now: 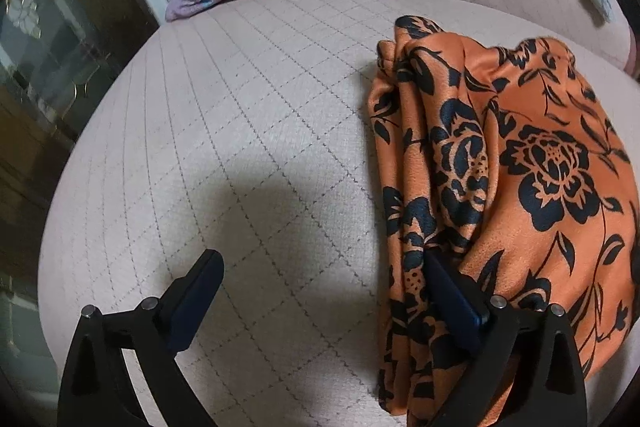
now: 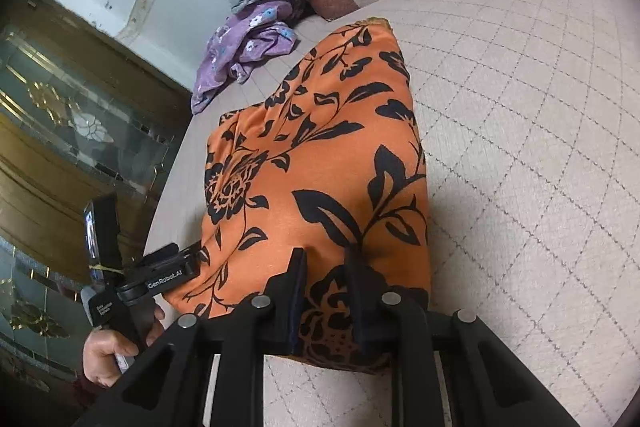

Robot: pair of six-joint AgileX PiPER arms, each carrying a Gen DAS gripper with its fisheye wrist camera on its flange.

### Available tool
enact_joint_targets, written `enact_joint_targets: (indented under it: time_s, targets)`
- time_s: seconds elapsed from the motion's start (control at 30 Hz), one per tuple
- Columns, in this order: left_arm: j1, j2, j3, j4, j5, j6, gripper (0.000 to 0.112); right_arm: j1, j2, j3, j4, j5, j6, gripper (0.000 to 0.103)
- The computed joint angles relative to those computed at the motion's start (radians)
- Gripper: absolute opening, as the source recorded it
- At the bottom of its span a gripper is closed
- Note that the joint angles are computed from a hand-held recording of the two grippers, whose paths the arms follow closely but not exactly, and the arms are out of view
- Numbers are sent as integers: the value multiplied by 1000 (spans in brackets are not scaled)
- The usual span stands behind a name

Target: Fold small clothes

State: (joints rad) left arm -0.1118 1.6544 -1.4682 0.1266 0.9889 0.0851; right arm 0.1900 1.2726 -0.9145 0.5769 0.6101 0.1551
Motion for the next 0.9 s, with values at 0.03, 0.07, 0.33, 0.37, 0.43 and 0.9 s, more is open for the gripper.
enact_joint_targets:
  time_s: [0.03,0.07,0.33,0.37,0.43,0.9]
  targets:
    - [1,-1,0,-4,2,2,100,3,-7,8,-6,0,-1,21]
    - [3,2,-5,-10,8,4,100,11,-23,24,-18,-3,-1,20]
    - [-30,-21,30,51,-32,-61,103,-63,-58,151,303,-69,-325,19]
    - [-30,-22,41,54,-45,-68,103,-73,-55,144,310,-55,-332,18]
    - [-31,-30,57,59,-62,-77,103,-88,-47,136,329,-34,-356,18]
    - [-47,-101,141,76,-132,-76,103,4,-67,13,38,-26,-141,22]
